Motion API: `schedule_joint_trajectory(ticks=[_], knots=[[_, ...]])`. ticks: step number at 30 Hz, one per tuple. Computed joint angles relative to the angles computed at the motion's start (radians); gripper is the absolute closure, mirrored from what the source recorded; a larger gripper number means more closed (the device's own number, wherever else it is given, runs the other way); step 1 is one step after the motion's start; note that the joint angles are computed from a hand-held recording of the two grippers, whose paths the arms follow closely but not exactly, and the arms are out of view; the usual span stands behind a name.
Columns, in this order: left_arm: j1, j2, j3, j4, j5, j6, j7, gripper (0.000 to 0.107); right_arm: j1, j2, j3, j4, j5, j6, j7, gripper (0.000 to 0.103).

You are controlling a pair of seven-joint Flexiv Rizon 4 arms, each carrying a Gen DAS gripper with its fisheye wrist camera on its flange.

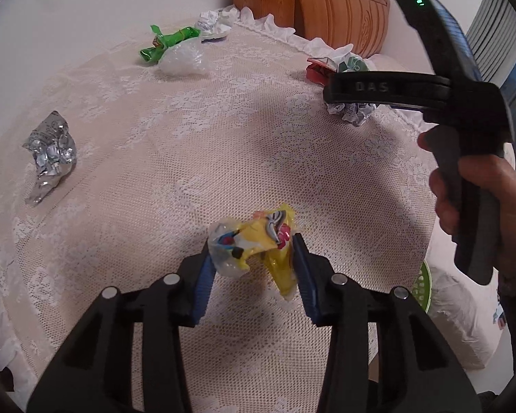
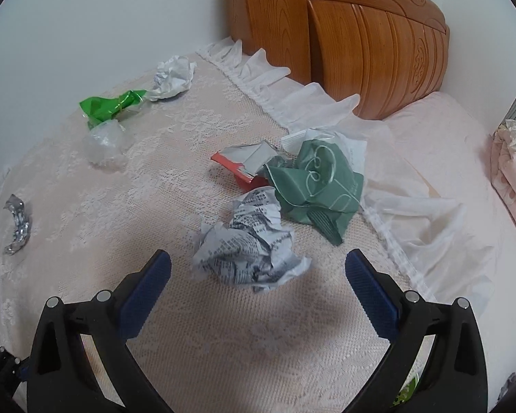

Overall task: Collect trash
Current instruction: 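Grasp the crumpled newspaper ball with the right tool while the left tool holds the wrapper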

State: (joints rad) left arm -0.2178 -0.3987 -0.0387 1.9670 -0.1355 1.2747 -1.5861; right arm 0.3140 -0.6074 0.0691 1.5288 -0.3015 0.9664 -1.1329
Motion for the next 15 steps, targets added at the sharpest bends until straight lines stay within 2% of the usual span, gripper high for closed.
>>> schedule_joint_trajectory(ticks=[2, 4, 5, 6, 8, 15], knots=[[-0.009, 0.009, 0.015, -0.002, 0.018, -0.009, -0.01, 0.065, -0.005, -0.025, 0.015, -0.038, 0.013, -0.042, -0.028, 0.019], [-0.006, 0.017, 0.016, 0.001, 0.021, -0.011, -0.014, 0.065, -0.005, -0.042, 0.024, -0.065, 0.03, -0.078, -0.041, 0.03], [-0.002, 0.022, 0.014, 0.005, 0.018, -0.011, -0.014, 0.065, -0.003, -0.044, 0.024, -0.068, 0.034, -0.081, -0.042, 0.035], [0.002, 0.026, 0.012, 0.008, 0.017, -0.01, -0.012, 0.065, 0.004, -0.042, 0.017, -0.062, 0.028, -0.073, -0.038, 0.036], [-0.006, 0.034, 0.024, 0.007, 0.033, -0.012, -0.027, 0.065, -0.005, -0.038, 0.034, -0.061, 0.049, -0.07, -0.059, 0.046], [-0.028, 0.061, 0.045, -0.004, 0.088, -0.019, -0.084, 0.065, -0.024, 0.041, 0.067, 0.004, 0.111, 0.0, -0.097, 0.048]])
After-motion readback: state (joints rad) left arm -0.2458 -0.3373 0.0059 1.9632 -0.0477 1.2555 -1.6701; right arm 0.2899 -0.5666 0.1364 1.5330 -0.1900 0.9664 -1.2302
